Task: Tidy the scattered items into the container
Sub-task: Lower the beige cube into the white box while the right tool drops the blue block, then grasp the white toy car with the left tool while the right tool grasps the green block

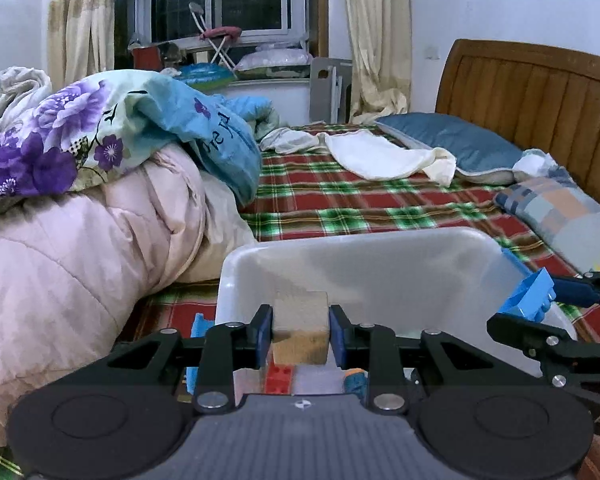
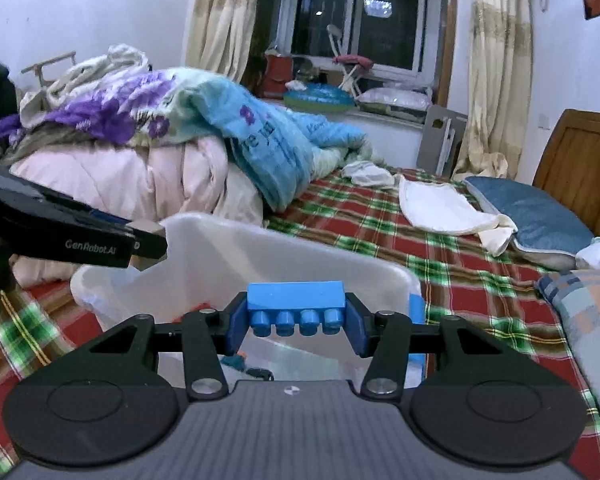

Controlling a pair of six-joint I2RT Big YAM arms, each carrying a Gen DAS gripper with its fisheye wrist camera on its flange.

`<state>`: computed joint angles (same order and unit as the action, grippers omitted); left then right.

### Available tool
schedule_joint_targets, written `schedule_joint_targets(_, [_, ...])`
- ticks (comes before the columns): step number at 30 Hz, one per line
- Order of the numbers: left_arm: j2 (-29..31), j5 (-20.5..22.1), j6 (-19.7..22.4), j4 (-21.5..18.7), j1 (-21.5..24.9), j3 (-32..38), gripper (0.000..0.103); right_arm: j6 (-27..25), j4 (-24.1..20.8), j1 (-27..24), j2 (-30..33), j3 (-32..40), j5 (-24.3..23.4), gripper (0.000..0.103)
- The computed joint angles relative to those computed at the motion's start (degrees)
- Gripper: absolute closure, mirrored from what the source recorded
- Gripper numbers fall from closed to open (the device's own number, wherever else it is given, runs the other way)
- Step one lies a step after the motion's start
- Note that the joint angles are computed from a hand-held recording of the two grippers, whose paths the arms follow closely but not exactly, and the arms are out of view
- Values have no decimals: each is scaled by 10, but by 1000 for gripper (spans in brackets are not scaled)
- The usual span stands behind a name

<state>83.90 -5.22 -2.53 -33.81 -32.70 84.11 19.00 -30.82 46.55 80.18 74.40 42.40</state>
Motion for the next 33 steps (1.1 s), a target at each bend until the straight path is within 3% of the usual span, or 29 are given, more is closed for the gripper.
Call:
schedule_joint_targets(2, [1, -17, 3, -2, -4, 0, 46, -3, -4, 1, 2, 1, 4, 26])
schedule_joint_targets(3, [2, -20, 5, -3, -5, 1, 34, -6, 0, 1, 1, 0, 8, 19])
schedule_joint_targets(4, [3, -23, 6, -3, -5, 1, 30, -9, 5, 2, 0, -2, 11, 18])
schedule_joint_targets(18, [-37, -7, -19, -6, 6, -33, 30, 20, 4, 29, -21, -15, 38, 14])
schedule_joint_targets(23, [-130, 20, -16, 52, 14, -135, 30, 44, 18, 101, -54, -56, 104, 9])
schedule_joint_targets(29, [-200, 24, 19, 68, -6, -259, 29, 172, -63, 176, -29, -88, 114, 9])
schedule_joint_targets(33, [-203, 28, -8, 50, -13, -297, 29, 241, -81, 192, 0, -94, 88, 11])
